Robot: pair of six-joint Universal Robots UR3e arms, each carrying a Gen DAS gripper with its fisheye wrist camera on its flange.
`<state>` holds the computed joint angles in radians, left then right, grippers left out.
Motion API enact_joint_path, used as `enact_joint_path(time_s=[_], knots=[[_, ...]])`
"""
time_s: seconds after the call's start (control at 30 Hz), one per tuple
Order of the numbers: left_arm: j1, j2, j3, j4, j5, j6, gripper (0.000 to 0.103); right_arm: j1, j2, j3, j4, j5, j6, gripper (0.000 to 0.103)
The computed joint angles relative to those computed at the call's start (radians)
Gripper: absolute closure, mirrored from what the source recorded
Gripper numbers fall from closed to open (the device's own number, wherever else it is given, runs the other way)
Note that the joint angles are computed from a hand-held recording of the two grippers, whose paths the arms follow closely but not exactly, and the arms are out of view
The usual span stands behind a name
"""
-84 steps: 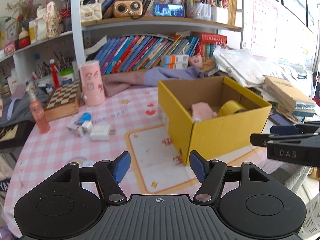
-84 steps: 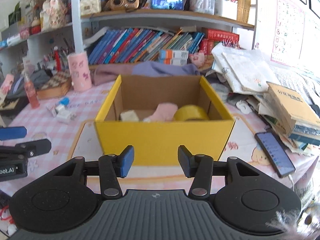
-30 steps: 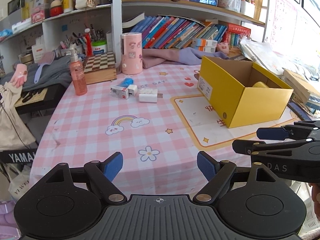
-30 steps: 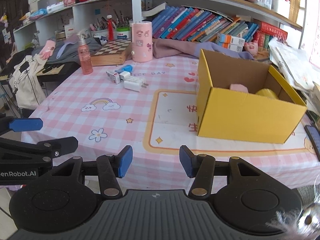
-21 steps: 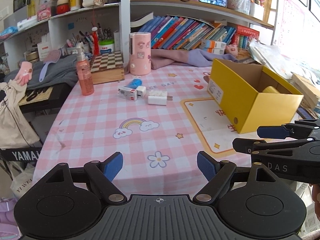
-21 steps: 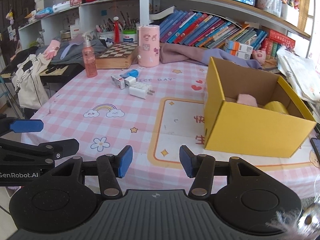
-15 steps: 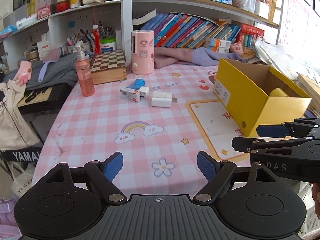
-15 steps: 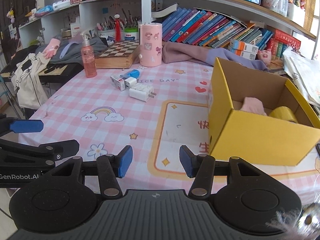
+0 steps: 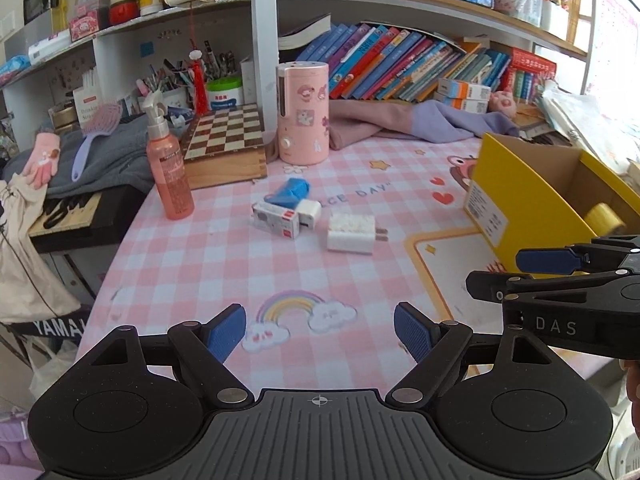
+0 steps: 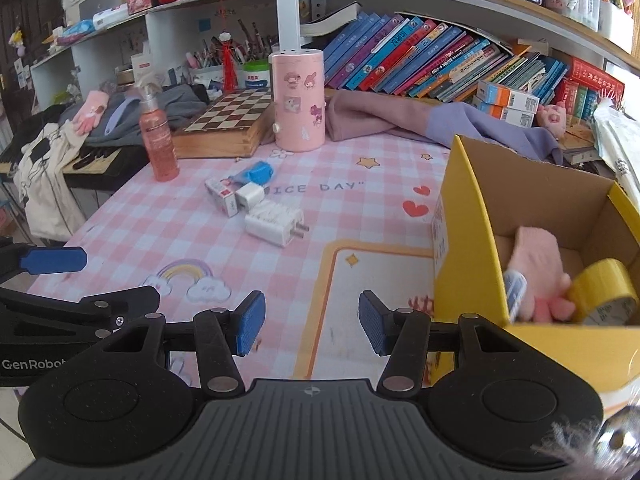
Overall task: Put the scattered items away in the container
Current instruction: 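Move both tools toward the white chargers on the table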
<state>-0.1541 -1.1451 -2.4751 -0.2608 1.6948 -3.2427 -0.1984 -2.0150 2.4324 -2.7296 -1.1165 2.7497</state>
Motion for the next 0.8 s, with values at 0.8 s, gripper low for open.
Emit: enact_joint_path(time_s=[0.8], knots=[[0.158,-0.466,0.339,0.084,-0.019,0.048,0.019,0.252,0.651,-0.509,-0.094,-0.115,0.118,0.038]])
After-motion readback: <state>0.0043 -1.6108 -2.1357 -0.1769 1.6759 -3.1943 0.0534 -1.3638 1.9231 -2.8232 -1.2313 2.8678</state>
